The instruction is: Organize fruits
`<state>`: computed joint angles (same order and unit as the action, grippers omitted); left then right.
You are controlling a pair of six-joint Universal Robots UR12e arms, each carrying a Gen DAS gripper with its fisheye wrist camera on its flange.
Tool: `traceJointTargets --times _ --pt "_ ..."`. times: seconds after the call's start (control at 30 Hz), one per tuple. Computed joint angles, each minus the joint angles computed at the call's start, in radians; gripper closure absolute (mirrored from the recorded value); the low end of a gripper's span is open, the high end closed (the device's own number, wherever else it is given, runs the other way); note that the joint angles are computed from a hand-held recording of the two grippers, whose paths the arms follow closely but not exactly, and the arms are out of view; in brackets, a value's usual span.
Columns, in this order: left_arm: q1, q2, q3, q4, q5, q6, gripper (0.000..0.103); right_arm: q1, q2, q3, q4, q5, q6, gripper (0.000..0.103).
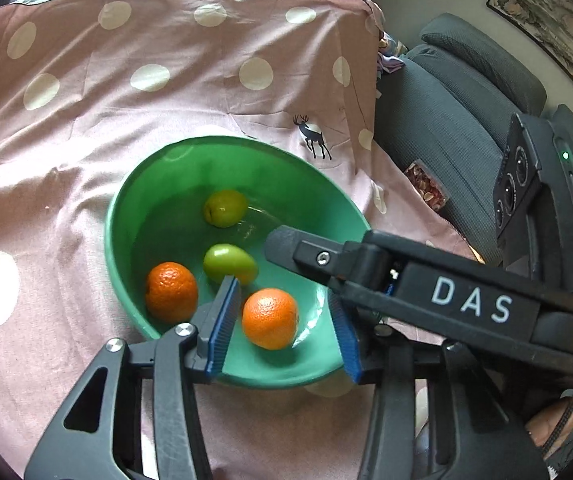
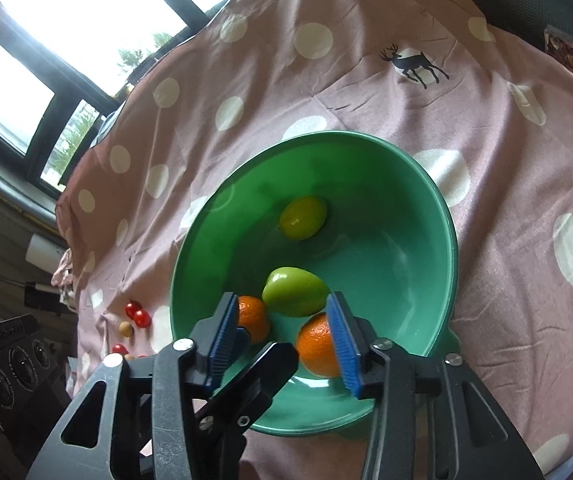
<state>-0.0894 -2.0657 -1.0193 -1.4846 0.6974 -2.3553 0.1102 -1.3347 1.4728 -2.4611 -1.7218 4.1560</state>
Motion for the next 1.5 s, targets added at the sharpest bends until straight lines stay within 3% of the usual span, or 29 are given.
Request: traceJointTargets --times 0.03,0.13,0.23,0.33,0.4,0.53,0.63,0.73,0.93,1.0,1.2,1.3,1.43,1.5 --pt "0.008 0.004 -0.007 0.016 -0.013 -0.01 0.043 0.004 0.001 -0.002 -0.005 -0.018 -0.005 0.042" --pt "0.038 0.02 -0.036 0.083 -0.054 -0.038 0.035 0.02 0.006 -0.016 -0.005 -0.079 -0.017 0.037" --pt "0.071 0.032 -0.064 0.182 -0.063 -0.117 0.02 0.04 0.015 -0.03 -0.025 -0.16 -0.042 0.028" --pt "0.105 0.035 -0.078 0.25 -0.062 -0.188 0.017 0.059 0.031 -0.052 -0.049 -0.221 -0.077 0.028" --pt "0.124 0.034 -0.082 0.306 -0.022 -0.236 0.014 0.069 0.043 -0.058 -0.09 -0.242 -0.093 0.024" --pt "0.156 0.032 -0.115 0.525 0.109 -0.425 0.013 0.095 0.076 -0.091 -0.138 -0.289 -0.154 0.02" --pt "0.172 0.017 -0.109 0.574 0.201 -0.485 0.013 0.111 0.104 -0.123 -0.158 -0.307 -0.196 0.02" --pt "0.193 0.007 -0.116 0.62 0.242 -0.533 0.013 0.125 0.129 -0.148 -0.183 -0.302 -0.225 0.02" --pt "0.211 -0.009 -0.117 0.66 0.326 -0.578 0.013 0.149 0.174 -0.197 -0.183 -0.277 -0.298 0.02" --pt "0.216 -0.013 -0.112 0.655 0.302 -0.563 0.013 0.154 0.185 -0.211 -0.172 -0.261 -0.315 0.02" --pt "0.221 -0.017 -0.11 0.675 0.305 -0.555 0.014 0.145 0.2 -0.228 -0.146 -0.109 -0.289 0.02" --pt "0.23 -0.031 -0.085 0.628 0.272 -0.581 0.026 0.143 0.216 -0.257 -0.104 -0.054 -0.283 0.021" --pt "0.237 -0.046 -0.056 0.589 0.261 -0.59 0.042 0.128 0.249 -0.312 -0.052 0.082 -0.249 0.038" --pt "0.239 -0.053 -0.041 0.557 0.256 -0.596 0.051 0.126 0.287 -0.391 0.046 0.12 -0.261 0.049"
